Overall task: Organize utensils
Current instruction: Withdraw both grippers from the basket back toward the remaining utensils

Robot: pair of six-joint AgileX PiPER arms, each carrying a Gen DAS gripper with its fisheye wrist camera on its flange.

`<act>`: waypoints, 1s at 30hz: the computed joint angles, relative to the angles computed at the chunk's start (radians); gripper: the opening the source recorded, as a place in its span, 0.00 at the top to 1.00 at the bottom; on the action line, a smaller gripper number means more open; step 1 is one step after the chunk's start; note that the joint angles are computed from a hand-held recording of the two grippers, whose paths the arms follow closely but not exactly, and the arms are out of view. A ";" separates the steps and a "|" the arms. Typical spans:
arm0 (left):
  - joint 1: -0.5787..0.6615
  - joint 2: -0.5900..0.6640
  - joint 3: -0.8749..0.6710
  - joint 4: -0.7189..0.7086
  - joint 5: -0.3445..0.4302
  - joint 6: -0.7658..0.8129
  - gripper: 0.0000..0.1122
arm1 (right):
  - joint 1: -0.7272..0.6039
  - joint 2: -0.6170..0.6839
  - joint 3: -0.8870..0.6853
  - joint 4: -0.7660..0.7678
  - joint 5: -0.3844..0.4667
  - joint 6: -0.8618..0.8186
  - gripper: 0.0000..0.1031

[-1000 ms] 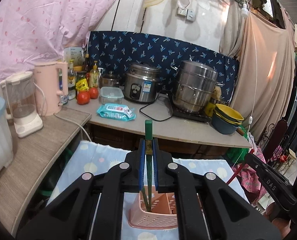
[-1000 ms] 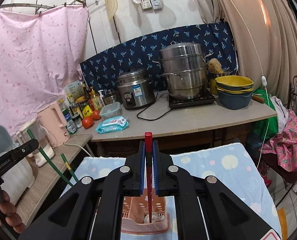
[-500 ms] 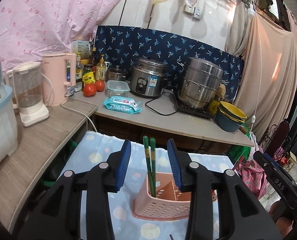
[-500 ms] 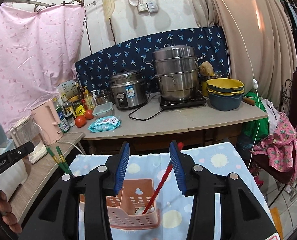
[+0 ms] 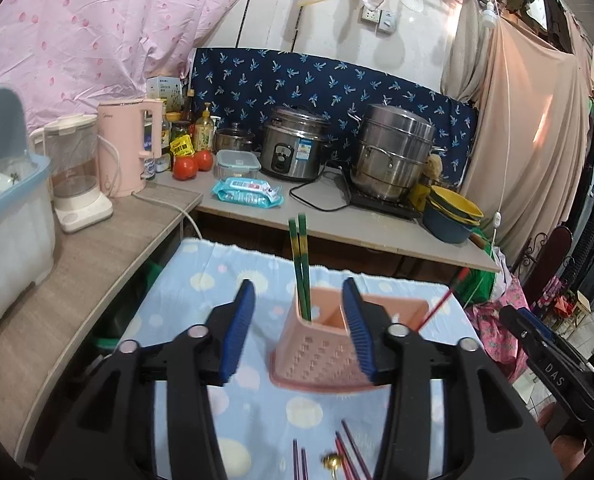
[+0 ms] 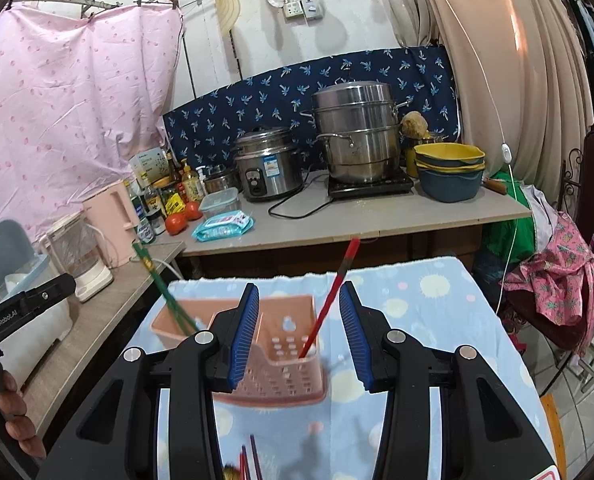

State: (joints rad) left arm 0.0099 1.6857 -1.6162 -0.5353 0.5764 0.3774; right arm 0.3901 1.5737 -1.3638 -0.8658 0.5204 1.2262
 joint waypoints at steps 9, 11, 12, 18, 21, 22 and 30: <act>0.020 -0.172 0.320 -0.048 -0.062 0.121 0.60 | 0.132 -0.129 0.259 -0.083 0.044 0.138 0.60; 0.029 -0.197 0.376 -0.059 -0.059 0.141 0.60 | 0.153 -0.149 0.306 -0.073 0.052 0.160 0.60; 0.038 -0.217 0.419 -0.078 -0.054 0.166 0.60 | 0.167 -0.160 0.336 -0.064 0.059 0.175 0.60; 0.039 -0.308 0.611 -0.053 -0.099 0.189 0.60 | 0.284 -0.207 0.488 -0.107 0.108 0.317 0.60; 0.033 -0.353 0.703 -0.028 -0.123 0.182 0.60 | 0.353 -0.223 0.557 -0.125 0.131 0.401 0.61; 0.036 -0.367 0.733 -0.027 -0.124 0.188 0.60 | 0.380 -0.224 0.573 -0.134 0.145 0.429 0.62; 0.049 -0.420 0.884 -0.030 -0.127 0.233 0.60 | 0.535 -0.206 0.661 -0.165 0.209 0.589 0.73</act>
